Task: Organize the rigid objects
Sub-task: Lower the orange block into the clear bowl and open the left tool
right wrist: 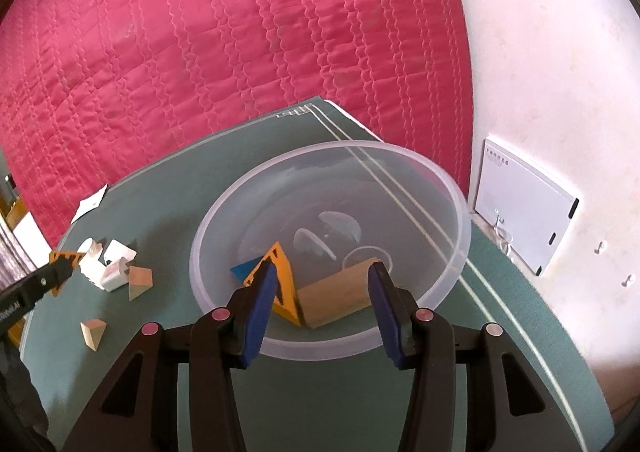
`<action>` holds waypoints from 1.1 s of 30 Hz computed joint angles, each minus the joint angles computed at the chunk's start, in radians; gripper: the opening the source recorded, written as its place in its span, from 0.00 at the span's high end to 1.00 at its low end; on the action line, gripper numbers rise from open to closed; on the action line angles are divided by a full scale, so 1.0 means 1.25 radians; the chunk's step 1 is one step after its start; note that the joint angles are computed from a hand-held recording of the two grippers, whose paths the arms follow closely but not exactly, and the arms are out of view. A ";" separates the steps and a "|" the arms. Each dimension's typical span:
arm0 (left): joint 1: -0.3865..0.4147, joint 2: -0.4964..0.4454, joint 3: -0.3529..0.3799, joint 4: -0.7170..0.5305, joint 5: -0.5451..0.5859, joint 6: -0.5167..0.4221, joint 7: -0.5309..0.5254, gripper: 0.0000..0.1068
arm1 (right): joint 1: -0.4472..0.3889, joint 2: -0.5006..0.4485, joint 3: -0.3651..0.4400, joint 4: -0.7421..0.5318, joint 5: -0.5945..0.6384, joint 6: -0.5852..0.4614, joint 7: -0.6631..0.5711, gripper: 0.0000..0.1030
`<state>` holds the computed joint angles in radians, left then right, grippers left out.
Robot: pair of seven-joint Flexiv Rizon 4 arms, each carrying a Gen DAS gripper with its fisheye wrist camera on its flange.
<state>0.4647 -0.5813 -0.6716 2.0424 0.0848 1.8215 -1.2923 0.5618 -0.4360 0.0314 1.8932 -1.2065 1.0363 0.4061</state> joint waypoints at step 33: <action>-0.280 -0.052 0.079 -0.163 -0.168 -0.133 0.161 0.70 | -0.045 0.044 0.029 0.058 -0.159 -0.032 0.160 0.53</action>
